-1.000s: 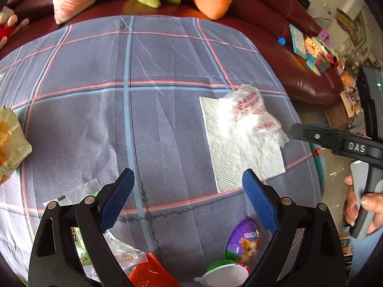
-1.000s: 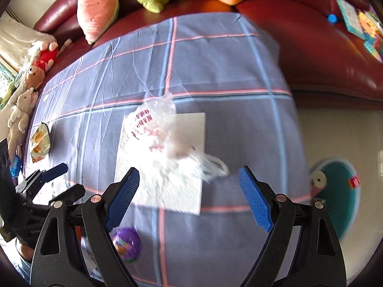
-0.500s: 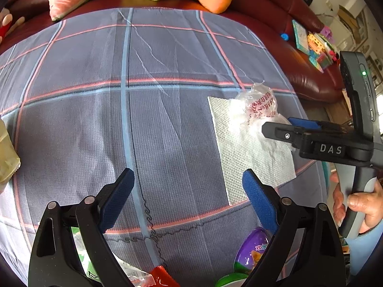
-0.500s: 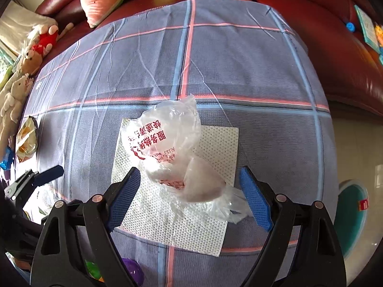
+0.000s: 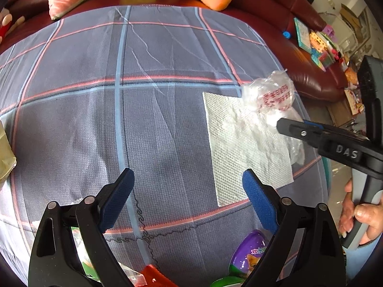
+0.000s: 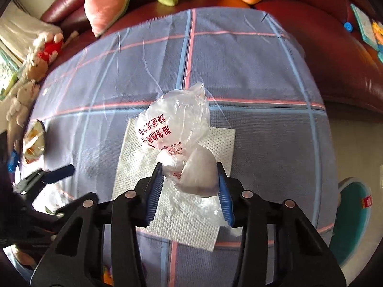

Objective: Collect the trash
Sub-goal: 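Grasp the clear plastic bag with red print with the right tool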

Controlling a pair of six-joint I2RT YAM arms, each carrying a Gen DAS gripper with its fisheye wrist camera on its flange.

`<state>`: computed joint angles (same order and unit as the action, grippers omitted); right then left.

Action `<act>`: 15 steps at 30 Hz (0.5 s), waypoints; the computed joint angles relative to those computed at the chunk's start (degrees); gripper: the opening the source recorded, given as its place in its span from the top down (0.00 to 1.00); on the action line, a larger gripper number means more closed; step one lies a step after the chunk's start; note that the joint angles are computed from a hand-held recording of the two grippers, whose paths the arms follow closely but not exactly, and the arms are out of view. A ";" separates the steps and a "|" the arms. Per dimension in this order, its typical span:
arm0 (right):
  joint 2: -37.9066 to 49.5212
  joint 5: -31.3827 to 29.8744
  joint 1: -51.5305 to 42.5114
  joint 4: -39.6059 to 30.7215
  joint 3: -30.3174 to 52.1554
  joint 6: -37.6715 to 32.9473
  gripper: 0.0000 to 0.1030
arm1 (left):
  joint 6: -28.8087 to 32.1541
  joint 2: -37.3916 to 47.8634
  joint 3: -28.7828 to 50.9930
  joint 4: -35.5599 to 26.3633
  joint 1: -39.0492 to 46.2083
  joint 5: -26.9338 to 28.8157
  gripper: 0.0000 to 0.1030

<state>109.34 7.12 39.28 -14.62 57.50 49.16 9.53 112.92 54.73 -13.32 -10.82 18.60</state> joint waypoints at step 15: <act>-27.59 4.75 1.67 4.58 -26.04 12.37 0.60 | -2.79 4.08 4.91 -1.60 -13.70 -4.56 0.11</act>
<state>81.75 11.87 40.95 -10.03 31.47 61.53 6.74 117.00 59.64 -14.92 -24.51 14.04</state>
